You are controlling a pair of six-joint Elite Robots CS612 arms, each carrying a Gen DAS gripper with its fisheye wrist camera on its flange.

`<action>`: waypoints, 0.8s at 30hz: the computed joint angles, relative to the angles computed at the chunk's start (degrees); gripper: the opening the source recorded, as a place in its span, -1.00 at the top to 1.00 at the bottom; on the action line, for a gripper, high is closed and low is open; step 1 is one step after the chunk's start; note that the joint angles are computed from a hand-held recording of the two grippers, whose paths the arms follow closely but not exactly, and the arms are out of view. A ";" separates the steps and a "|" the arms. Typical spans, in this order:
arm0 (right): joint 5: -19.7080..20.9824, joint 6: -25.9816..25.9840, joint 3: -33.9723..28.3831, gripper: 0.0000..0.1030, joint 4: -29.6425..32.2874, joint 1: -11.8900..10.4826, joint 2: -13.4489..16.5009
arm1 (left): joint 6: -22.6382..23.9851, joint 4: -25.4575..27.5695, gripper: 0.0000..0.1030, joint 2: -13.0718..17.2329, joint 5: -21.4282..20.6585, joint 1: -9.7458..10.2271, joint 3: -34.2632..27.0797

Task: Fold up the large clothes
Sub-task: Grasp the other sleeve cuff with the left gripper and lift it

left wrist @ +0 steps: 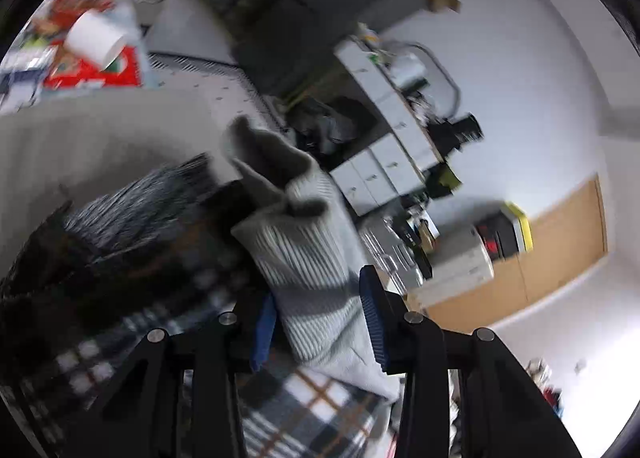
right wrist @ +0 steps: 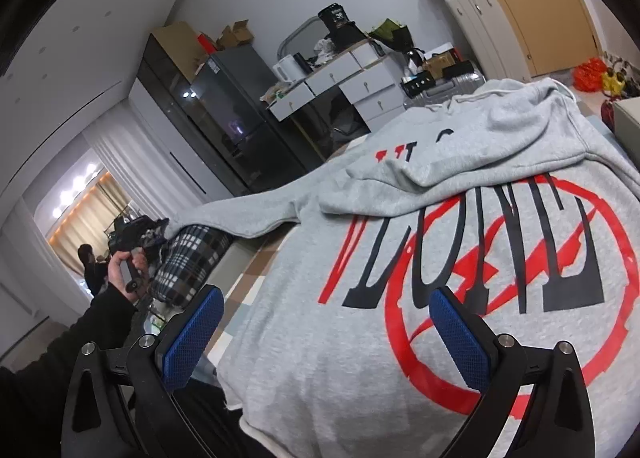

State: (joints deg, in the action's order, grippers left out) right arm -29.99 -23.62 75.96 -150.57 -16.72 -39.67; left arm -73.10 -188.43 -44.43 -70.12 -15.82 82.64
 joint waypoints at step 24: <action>0.44 3.74 0.26 -1.00 -4.40 -0.04 0.28 | 8.48 8.10 0.89 -1.58 6.55 -1.13 -2.20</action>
State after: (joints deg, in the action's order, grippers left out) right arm -29.55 -19.88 76.22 -154.97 -16.77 -39.39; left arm -64.61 -180.34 -46.02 -63.57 -16.95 80.43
